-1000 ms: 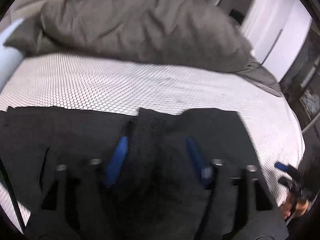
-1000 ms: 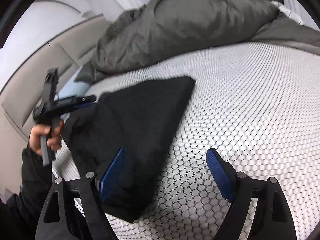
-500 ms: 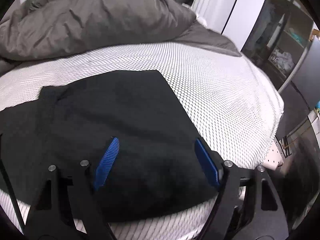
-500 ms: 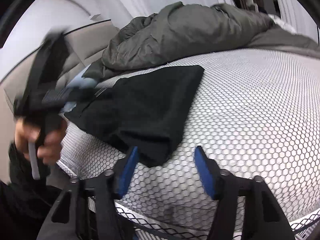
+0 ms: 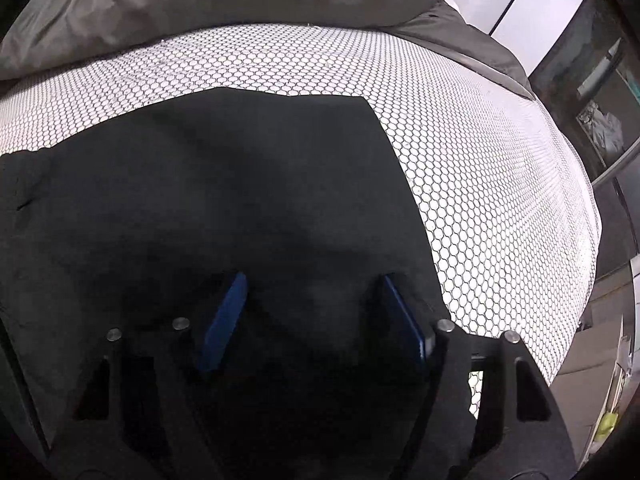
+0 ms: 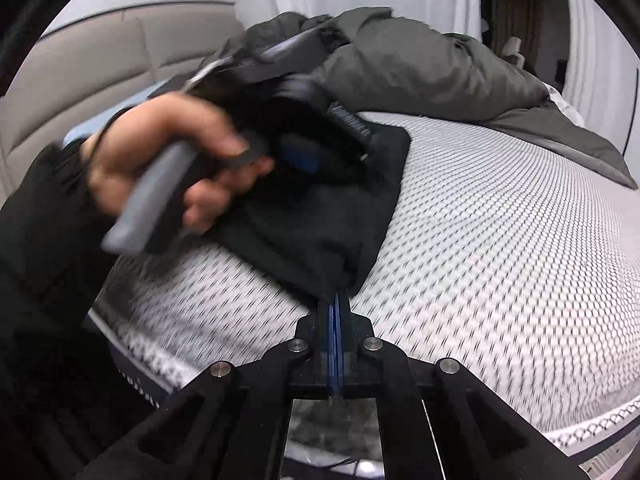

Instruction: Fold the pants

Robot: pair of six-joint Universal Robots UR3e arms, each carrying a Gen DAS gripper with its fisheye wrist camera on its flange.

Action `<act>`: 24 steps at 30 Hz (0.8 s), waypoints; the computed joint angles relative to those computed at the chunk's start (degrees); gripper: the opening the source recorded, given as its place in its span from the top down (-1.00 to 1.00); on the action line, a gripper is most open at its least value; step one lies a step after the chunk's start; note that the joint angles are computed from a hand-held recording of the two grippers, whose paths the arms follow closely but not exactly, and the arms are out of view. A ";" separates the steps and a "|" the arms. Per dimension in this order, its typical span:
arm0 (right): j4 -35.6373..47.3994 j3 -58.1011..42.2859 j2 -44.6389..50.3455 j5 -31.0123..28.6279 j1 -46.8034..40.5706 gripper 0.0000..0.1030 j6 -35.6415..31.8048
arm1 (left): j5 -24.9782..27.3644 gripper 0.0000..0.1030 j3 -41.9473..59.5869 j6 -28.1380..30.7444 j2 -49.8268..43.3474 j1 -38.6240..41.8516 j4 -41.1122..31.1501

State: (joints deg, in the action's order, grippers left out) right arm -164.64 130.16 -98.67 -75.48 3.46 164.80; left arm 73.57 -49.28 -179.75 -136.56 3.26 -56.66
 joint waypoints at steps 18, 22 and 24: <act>-6.10 -5.19 8.62 -8.65 7.64 0.98 6.09 | -0.21 -0.45 -4.15 3.89 3.35 -3.97 -1.47; -1.90 -2.58 3.26 -8.76 8.50 1.00 6.28 | 0.77 -0.45 -2.01 2.75 1.43 -3.85 0.37; 4.26 -1.92 -0.12 -6.17 7.66 1.00 4.52 | 2.53 -0.46 -1.55 2.66 0.56 -4.66 1.85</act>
State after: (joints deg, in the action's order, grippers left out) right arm -160.38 128.25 -98.80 -81.65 11.12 169.31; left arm 76.09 -50.83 -177.10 -136.00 -1.41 -54.81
